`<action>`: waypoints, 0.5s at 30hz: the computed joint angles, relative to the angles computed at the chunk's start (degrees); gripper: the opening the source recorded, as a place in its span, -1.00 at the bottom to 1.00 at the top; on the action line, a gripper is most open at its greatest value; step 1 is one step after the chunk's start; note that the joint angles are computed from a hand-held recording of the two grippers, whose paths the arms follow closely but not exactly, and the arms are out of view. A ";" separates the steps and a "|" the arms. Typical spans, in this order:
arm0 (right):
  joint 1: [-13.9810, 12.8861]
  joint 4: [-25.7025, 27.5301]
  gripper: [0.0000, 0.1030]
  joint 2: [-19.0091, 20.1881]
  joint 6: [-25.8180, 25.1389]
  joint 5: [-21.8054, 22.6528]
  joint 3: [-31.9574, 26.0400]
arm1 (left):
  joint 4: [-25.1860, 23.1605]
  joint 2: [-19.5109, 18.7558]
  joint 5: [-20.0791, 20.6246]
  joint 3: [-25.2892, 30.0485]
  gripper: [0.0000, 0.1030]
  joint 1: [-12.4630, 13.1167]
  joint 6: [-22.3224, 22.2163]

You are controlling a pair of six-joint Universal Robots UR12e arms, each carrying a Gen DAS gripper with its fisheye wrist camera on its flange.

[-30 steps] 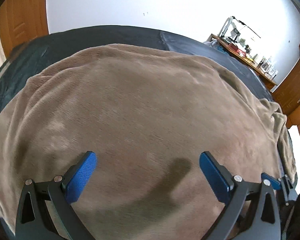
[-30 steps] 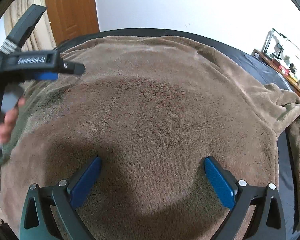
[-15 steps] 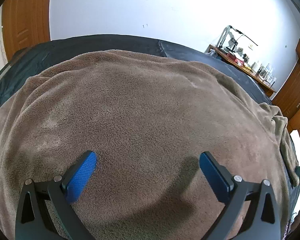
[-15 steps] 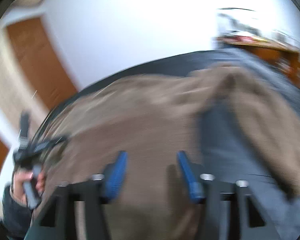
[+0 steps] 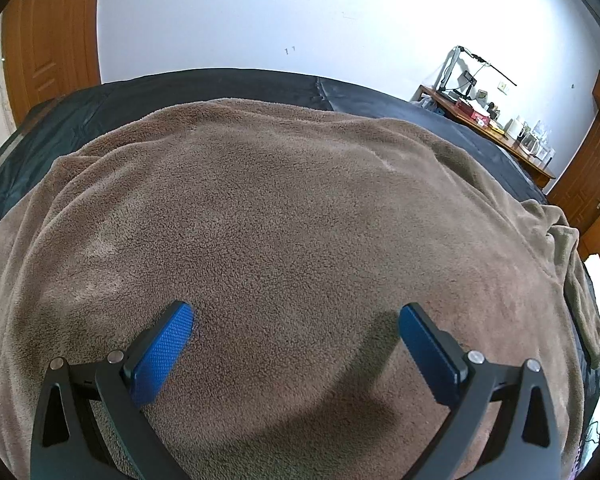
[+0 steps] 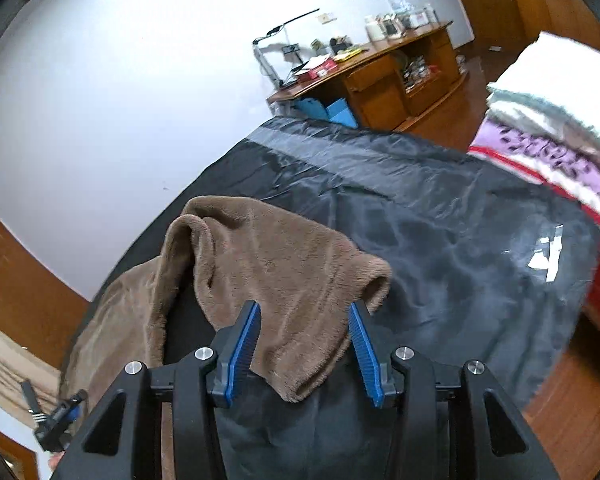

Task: Fold clothes
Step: 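Pinch a corner of the brown blanket with the right gripper and lift it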

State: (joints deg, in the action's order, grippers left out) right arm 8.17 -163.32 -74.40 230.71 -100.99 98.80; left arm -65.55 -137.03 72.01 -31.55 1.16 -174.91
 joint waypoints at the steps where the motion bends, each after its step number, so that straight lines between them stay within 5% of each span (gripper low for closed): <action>1: -0.48 -0.89 -0.06 0.05 0.51 1.19 0.36 | 0.08 0.05 -0.11 -0.11 1.00 0.03 -0.08; 7: -2.13 -5.01 -0.07 0.36 4.97 4.42 2.07 | -0.03 0.04 0.46 -0.06 1.00 -0.11 0.20; 15: -2.82 -5.03 -0.19 1.16 4.03 4.95 1.43 | -0.38 -0.19 0.88 0.41 1.00 -0.20 0.53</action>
State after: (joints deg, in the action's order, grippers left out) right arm 5.35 -168.35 -73.24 234.75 -96.05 100.23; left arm -65.93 -137.22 72.89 -31.14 0.96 -174.39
